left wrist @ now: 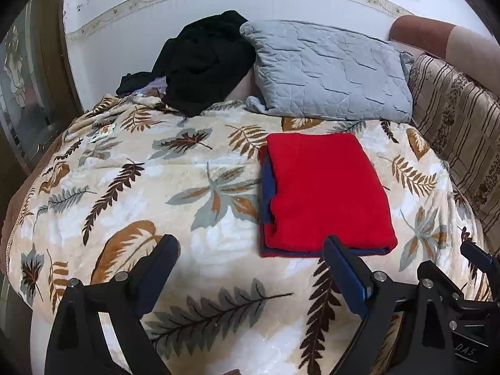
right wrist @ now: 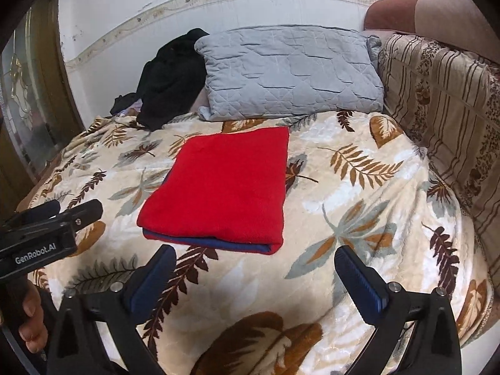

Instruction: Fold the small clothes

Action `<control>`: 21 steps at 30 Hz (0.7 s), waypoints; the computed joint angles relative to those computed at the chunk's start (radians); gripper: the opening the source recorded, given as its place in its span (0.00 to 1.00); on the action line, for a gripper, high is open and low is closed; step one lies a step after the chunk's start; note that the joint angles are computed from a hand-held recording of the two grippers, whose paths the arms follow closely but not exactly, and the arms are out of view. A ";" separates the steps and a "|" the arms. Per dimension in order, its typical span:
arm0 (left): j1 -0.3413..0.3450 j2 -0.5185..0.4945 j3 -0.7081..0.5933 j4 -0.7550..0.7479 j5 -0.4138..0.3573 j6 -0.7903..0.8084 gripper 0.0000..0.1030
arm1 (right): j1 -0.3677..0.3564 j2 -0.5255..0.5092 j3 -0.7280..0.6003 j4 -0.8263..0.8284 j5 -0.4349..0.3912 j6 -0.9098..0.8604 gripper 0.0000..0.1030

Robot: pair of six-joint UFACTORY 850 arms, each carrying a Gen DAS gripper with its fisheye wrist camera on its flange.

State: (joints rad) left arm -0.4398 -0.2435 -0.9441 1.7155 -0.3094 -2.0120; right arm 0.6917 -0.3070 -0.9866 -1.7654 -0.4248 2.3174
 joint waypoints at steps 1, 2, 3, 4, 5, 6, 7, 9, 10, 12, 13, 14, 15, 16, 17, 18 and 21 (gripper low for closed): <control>0.000 0.000 0.000 0.006 -0.001 -0.006 0.91 | 0.001 -0.001 -0.003 0.004 -0.001 -0.007 1.00; 0.002 0.000 0.000 0.014 0.004 -0.013 0.91 | 0.002 -0.002 -0.006 0.008 -0.002 -0.015 1.00; 0.005 -0.001 -0.002 0.018 0.013 -0.017 0.91 | 0.004 -0.004 -0.010 0.017 -0.003 -0.026 1.00; 0.008 -0.001 -0.004 0.019 0.018 -0.018 0.91 | 0.005 -0.008 -0.016 0.032 -0.003 -0.046 1.00; 0.010 -0.003 -0.005 0.026 0.022 -0.026 0.91 | 0.005 -0.011 -0.021 0.045 -0.003 -0.062 1.00; 0.012 -0.003 -0.006 0.042 0.024 -0.042 0.91 | 0.006 -0.013 -0.025 0.055 -0.004 -0.075 1.00; 0.013 -0.005 -0.008 0.051 0.027 -0.050 0.91 | 0.006 -0.015 -0.029 0.063 -0.005 -0.085 1.00; 0.013 -0.006 -0.011 0.066 0.032 -0.059 0.91 | 0.007 -0.021 -0.037 0.089 -0.012 -0.114 1.00; 0.012 -0.007 -0.013 0.082 0.031 -0.072 0.91 | 0.007 -0.024 -0.042 0.102 -0.016 -0.130 1.00; 0.013 -0.010 -0.018 0.096 0.039 -0.079 0.91 | 0.006 -0.029 -0.050 0.126 -0.021 -0.155 1.00; 0.012 -0.011 -0.022 0.096 0.042 -0.078 0.91 | 0.005 -0.031 -0.053 0.133 -0.021 -0.162 1.00; 0.012 -0.013 -0.026 0.096 0.047 -0.076 0.91 | 0.004 -0.032 -0.056 0.139 -0.021 -0.169 1.00; 0.012 -0.016 -0.030 0.098 0.052 -0.075 0.91 | 0.003 -0.033 -0.059 0.141 -0.022 -0.173 1.00; 0.011 -0.019 -0.035 0.094 0.055 -0.070 0.91 | 0.002 -0.034 -0.061 0.141 -0.024 -0.175 1.00; 0.011 -0.021 -0.040 0.092 0.059 -0.067 0.91 | 0.001 -0.035 -0.064 0.142 -0.025 -0.179 1.00; 0.012 -0.023 -0.044 0.096 0.064 -0.067 0.91 | 0.000 -0.037 -0.068 0.148 -0.024 -0.188 1.00; 0.016 -0.029 -0.053 0.109 0.084 -0.074 0.91 | -0.005 -0.045 -0.080 0.153 -0.019 -0.203 1.00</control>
